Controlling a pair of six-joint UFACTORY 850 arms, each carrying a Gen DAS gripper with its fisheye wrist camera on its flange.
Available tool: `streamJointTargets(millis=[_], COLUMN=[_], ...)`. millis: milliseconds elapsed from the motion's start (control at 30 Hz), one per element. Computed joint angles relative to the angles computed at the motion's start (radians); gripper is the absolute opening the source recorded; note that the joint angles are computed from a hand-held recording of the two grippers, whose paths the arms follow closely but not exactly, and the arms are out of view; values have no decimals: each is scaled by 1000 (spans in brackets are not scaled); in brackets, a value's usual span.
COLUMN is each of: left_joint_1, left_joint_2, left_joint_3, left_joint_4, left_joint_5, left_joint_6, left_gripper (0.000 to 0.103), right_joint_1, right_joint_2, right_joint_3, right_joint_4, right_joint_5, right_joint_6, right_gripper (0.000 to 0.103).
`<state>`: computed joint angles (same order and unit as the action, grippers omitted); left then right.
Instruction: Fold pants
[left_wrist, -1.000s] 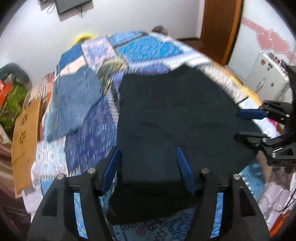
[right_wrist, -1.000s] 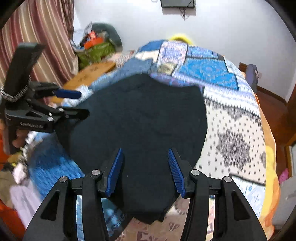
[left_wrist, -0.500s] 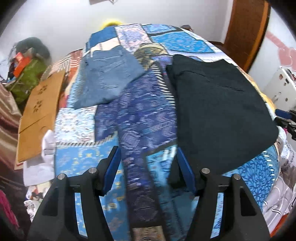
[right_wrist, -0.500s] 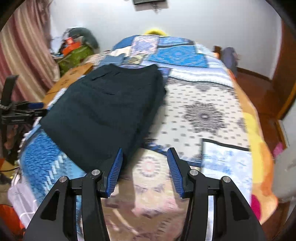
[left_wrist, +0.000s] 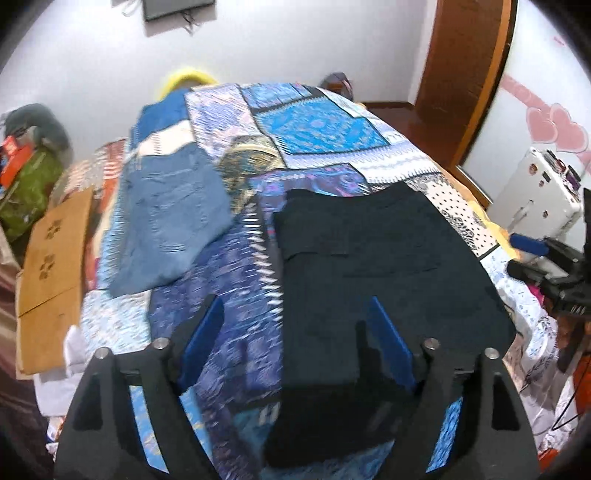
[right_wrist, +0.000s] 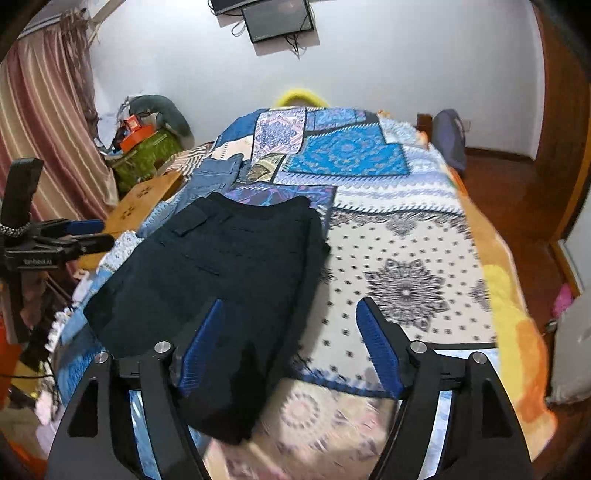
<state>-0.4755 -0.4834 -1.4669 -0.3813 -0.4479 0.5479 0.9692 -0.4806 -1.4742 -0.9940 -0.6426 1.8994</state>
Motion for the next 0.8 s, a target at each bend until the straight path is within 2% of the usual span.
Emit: streamJointTargets(millis=[100,200,267,333,400,533,633,700,800], left_joint_1=[-17,-19,-4,9,15,9,1,-9,-16], left_joint_2=[-79,-176,-221,-257,-293,-317,-346,-355,-356], left_joint_3=[-86,-193,-238,-276,-316,-343,-384,-401,-412], left_joint_4=[81,110,38,-28,-72,-92,-102,-97,-90], left_joint_5=[-67,-193,-257,-318,-374,-390,-414,-409,-389], left_joint_6=[-97,-135,-101,-72,-60,-28,-32,-35,-36], left_gripper=[91,91,91,92,96,98,98,92,79], right_joint_1=[-22,-44,-56,-70,-90,-119,-131,-133,-139], right_joint_2=[-32,-59,-66,-55,-45,-52,-63,-67,-72], right_joint_3=[-22,-26,-17,20,49,63,53,47,35], right_joint_4=[63,165,208,176,180,192,194,202,245], right_joint_5=[37,108,156,229,313,434,479,492,504], right_joint_6=[-41,-110,-131,-55,-29,-19,-51,-80,-150], right_gripper=[76,76,78,85,85,88,88,85,70])
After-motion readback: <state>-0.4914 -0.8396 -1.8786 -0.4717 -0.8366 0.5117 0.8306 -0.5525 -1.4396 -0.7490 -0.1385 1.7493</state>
